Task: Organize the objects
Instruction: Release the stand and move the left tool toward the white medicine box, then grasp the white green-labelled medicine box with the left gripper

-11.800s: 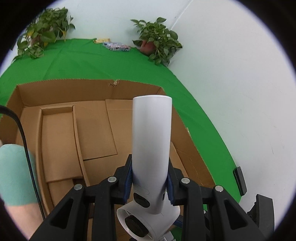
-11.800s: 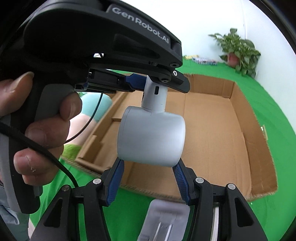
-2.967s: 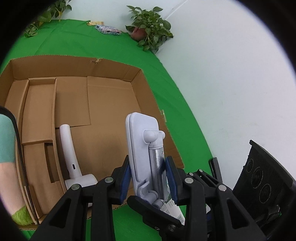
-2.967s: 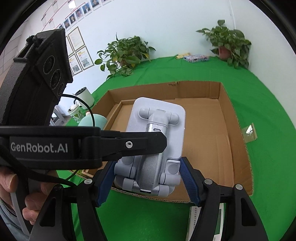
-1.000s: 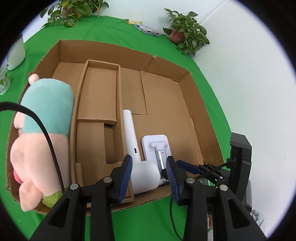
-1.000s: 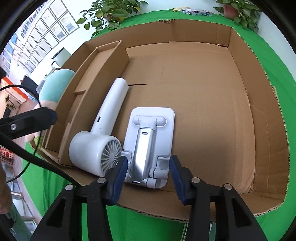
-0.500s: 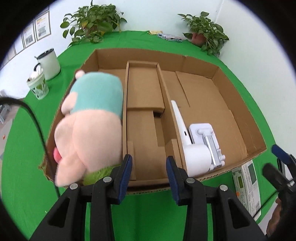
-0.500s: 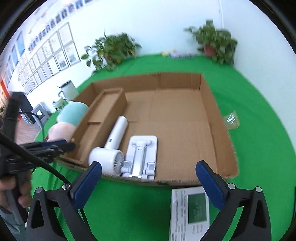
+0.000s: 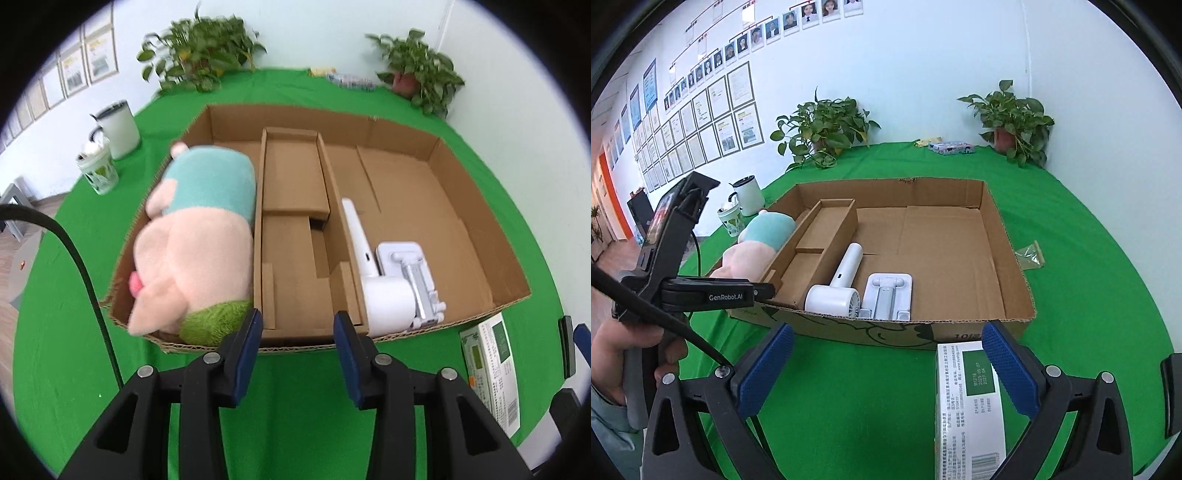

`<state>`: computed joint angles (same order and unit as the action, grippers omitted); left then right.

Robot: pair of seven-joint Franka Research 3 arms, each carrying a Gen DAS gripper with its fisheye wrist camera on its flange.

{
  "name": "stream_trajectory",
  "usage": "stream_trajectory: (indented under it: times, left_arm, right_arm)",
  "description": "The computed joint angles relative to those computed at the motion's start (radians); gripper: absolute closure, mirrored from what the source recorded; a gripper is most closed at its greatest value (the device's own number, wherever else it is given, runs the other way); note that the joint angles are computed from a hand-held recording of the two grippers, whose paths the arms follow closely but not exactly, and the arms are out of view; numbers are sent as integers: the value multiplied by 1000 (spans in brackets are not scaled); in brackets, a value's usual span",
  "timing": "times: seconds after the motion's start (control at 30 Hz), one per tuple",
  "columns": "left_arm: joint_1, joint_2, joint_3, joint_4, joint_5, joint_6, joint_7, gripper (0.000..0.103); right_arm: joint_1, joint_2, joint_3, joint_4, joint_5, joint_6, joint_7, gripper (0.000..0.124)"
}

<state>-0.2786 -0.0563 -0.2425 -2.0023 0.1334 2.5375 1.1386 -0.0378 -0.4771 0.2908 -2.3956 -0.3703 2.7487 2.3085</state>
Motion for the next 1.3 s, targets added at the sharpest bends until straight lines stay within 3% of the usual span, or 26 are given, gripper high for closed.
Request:
stream_trajectory:
  times: [0.13, 0.2, 0.23, 0.37, 0.53, 0.57, 0.6, 0.63, 0.67, 0.7, 0.77, 0.8, 0.83, 0.87, 0.9, 0.93, 0.97, 1.03, 1.13, 1.3]
  left_arm:
    - [14, -113, -26, -114, 180, 150, -159, 45]
    - [43, -179, -59, -177, 309, 232, -273, 28]
    - [67, -211, -82, -205, 379, 263, -338, 25]
    - [121, -311, -137, -285, 538, 358, -477, 24]
    - [126, -349, -148, -320, 549, 377, -509, 24]
    - [142, -356, -162, -325, 562, 380, -533, 32]
    - [144, -361, -163, -333, 566, 390, -543, 61]
    - [111, -350, -136, -334, 538, 389, -506, 82]
    - [63, -335, -99, -329, 491, 371, -446, 100]
    - [30, -323, -71, -329, 451, 370, -401, 100]
    - [-34, -309, -16, -338, 362, 398, -315, 100]
    - [-31, -309, -20, -340, 346, 405, -305, 100]
    - [-12, -309, -37, -340, 348, 411, -311, 96]
    - [14, -310, -61, -335, 359, 404, -328, 70]
    - [38, -309, -82, -329, 369, 397, -350, 27]
    - [76, -316, -109, -335, 393, 417, -396, 13]
    - [144, -333, -153, -348, 446, 466, -477, 10]
    - [180, -338, -175, -350, 474, 476, -514, 10]
    - [203, -323, -195, -323, 510, 416, -546, 10]
    - [137, -307, -134, -354, 498, 427, -518, 10]
  right_arm:
    - [-15, -54, 21, -33, -10, 0, 37, 21]
    - [-29, -82, 40, -51, -14, 3, 63, 21]
    - [-38, -92, 51, -55, -18, 0, 75, 21]
    - [-57, -133, 81, -84, -24, -1, 117, 21]
    - [-80, -170, 109, -120, -26, 28, 169, 24]
    - [-75, -173, 107, -130, -19, 42, 168, 31]
    - [-78, -175, 110, -131, -17, 45, 165, 45]
    - [-88, -175, 124, -128, -21, 36, 167, 55]
    - [-102, -174, 146, -118, -33, 9, 168, 76]
    - [-110, -166, 158, -108, -43, -7, 170, 91]
    - [-122, -152, 179, -93, -73, -33, 183, 96]
    - [-122, -146, 179, -93, -87, -31, 188, 96]
    - [-121, -141, 177, -92, -99, -24, 195, 96]
    - [-124, -137, 177, -93, -112, -14, 205, 88]
    - [-129, -128, 179, -87, -125, -12, 213, 63]
    - [-131, -120, 177, -83, -135, -12, 218, 46]
    - [-127, -110, 165, -87, -142, 14, 221, 21]
    - [-132, -103, 160, -88, -155, 31, 233, 22]
    - [-122, -76, 146, -79, -166, 13, 223, 22]
    - [-100, -84, 106, -134, -172, 36, 216, 21]
